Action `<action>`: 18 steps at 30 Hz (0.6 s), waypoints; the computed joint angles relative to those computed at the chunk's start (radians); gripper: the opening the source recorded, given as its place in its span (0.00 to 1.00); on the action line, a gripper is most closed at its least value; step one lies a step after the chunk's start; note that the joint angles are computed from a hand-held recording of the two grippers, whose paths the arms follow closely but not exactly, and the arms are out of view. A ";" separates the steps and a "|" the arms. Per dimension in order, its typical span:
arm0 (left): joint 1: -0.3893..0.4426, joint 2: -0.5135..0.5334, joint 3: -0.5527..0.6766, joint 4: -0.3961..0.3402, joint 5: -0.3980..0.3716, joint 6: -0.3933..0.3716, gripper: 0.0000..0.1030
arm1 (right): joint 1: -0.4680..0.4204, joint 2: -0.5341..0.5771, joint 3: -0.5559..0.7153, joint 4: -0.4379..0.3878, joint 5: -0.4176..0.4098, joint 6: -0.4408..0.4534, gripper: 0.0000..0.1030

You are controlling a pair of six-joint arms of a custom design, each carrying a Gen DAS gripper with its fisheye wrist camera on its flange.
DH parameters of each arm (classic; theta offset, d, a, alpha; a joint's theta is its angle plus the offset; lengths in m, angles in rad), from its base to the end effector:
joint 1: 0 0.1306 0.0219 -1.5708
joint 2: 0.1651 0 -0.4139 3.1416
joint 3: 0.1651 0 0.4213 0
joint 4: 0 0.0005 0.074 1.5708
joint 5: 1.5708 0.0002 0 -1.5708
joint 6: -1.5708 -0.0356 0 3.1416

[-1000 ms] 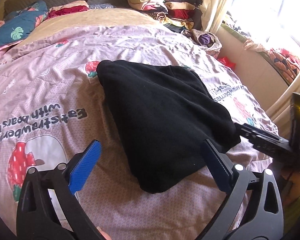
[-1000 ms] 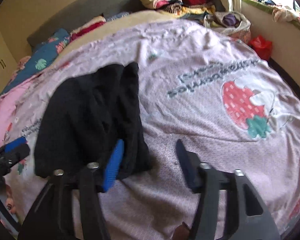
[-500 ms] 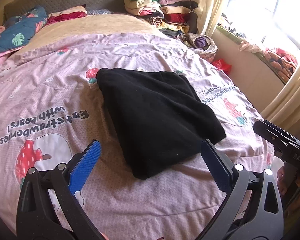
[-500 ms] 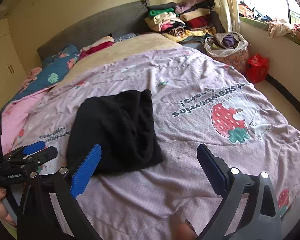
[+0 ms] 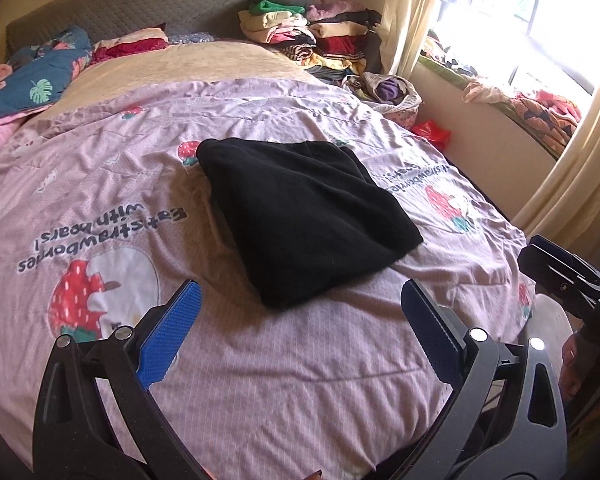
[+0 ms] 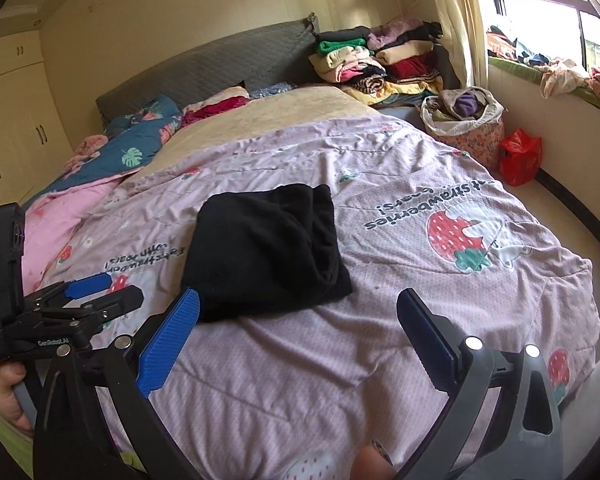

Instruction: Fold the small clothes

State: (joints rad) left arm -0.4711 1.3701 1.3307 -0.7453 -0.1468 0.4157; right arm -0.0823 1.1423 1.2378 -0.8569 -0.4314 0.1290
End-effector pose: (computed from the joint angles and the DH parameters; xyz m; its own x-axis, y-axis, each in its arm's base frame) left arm 0.4524 -0.2251 0.4503 -0.7201 -0.0815 -0.6891 0.0721 0.9789 -0.1912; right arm 0.4101 -0.0194 0.4969 -0.6527 -0.0634 -0.7550 -0.3135 0.9298 0.1930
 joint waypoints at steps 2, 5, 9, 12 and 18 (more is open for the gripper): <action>-0.008 -0.017 -0.021 0.007 -0.007 0.001 0.91 | 0.000 -0.023 -0.021 0.003 0.003 0.007 0.96; -0.016 -0.038 -0.048 0.016 -0.013 -0.001 0.91 | 0.001 -0.056 -0.053 0.012 0.017 0.015 0.96; -0.016 -0.061 -0.078 0.029 -0.011 0.009 0.91 | 0.000 -0.094 -0.095 0.038 0.039 0.016 0.96; -0.014 -0.077 -0.103 0.044 -0.013 0.001 0.91 | 0.002 -0.126 -0.134 0.071 0.071 0.021 0.96; -0.012 -0.095 -0.137 0.056 -0.014 0.001 0.91 | -0.006 -0.150 -0.174 0.081 0.066 0.008 0.96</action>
